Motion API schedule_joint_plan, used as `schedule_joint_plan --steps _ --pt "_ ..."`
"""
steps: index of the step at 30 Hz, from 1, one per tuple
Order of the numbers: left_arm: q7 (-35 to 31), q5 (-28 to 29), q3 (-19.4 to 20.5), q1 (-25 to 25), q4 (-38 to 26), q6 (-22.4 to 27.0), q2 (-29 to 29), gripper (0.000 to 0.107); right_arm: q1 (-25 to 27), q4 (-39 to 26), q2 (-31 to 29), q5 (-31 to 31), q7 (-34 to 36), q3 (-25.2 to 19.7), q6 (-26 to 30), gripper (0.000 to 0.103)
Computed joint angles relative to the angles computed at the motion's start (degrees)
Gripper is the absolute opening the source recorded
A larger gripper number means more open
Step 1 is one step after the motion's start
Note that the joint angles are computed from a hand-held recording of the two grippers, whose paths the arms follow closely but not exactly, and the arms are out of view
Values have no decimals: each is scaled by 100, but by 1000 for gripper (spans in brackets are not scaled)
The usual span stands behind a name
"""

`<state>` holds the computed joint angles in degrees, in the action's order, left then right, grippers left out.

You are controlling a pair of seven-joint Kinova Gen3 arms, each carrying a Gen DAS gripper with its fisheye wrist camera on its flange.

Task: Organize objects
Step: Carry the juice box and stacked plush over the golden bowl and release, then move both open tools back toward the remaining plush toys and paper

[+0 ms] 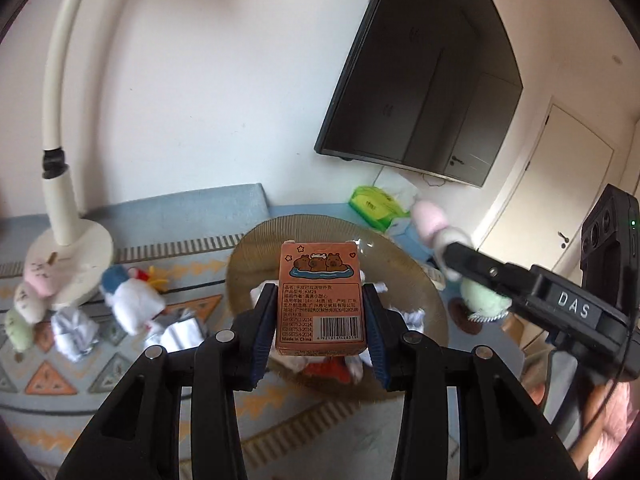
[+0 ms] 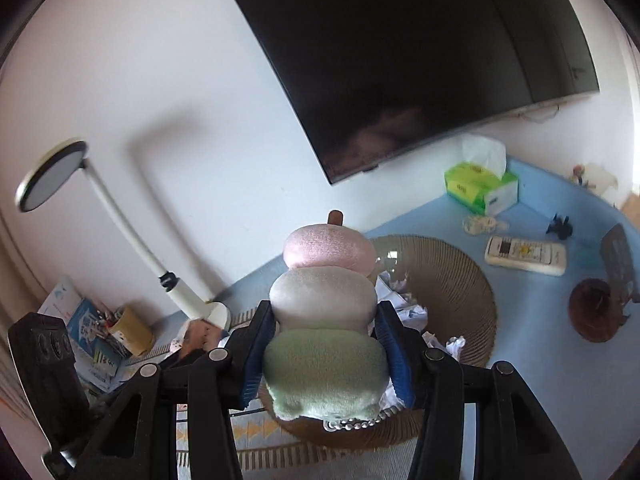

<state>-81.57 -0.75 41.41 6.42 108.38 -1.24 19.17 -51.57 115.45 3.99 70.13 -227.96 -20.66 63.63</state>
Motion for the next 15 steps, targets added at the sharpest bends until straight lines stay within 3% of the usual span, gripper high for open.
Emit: schedule_joint_plan --steps 1,3,5,8,12,14,15 --pt "0 27 -261 265 -89 -34 82 48 265 -34 65 -34 61 -34 -233 54" --pt "-12 183 -772 760 -340 112 237 79 487 -54 91 -202 254 97 -636 68" --pt "273 44 -945 915 -399 142 294 85 414 -19 125 -288 286 295 -743 68" --pt "965 -601 -604 388 -4 -11 61 85 182 -134 191 -567 784 342 -527 68" --pt "1789 -1153 -245 -571 1049 -564 -869 89 -81 -888 762 -580 1716 -68 405 69" --pt "1789 -927 -148 -1008 1580 -860 -1400 100 -88 -1341 1086 -441 2182 -403 796 79" --pt "1650 -694 -259 -1101 1845 -1009 -1665 103 -186 -1544 1192 -394 2415 -423 868 95"
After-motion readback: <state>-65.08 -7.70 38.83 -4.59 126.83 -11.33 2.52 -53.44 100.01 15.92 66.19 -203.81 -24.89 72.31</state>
